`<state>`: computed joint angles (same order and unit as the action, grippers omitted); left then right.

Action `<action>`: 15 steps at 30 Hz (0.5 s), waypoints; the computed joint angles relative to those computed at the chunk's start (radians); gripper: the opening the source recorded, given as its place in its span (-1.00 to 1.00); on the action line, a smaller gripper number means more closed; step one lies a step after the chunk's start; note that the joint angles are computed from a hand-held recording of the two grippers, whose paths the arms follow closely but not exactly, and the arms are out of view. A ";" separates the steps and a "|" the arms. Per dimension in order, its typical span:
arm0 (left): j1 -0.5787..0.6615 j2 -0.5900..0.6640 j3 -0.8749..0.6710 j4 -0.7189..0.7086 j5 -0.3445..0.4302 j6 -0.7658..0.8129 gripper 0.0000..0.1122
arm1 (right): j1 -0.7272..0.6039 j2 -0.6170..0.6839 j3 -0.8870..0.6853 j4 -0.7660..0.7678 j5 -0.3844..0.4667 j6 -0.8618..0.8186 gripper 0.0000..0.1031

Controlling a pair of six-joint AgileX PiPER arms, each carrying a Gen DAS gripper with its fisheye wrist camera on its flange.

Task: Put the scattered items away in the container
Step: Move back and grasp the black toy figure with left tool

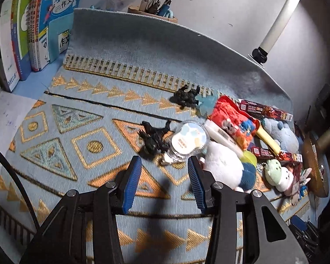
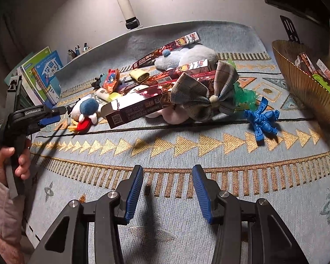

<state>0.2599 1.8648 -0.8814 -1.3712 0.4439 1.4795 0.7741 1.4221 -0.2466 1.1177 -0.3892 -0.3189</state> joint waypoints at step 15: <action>-0.075 0.094 -0.113 0.084 -0.164 0.020 -0.22 | -0.027 -0.001 0.006 -0.084 0.012 0.066 -0.12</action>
<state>0.1845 1.9585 -0.9946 -1.2874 0.2796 1.4990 0.7469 1.4210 -0.2407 1.0342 -0.3769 -0.2531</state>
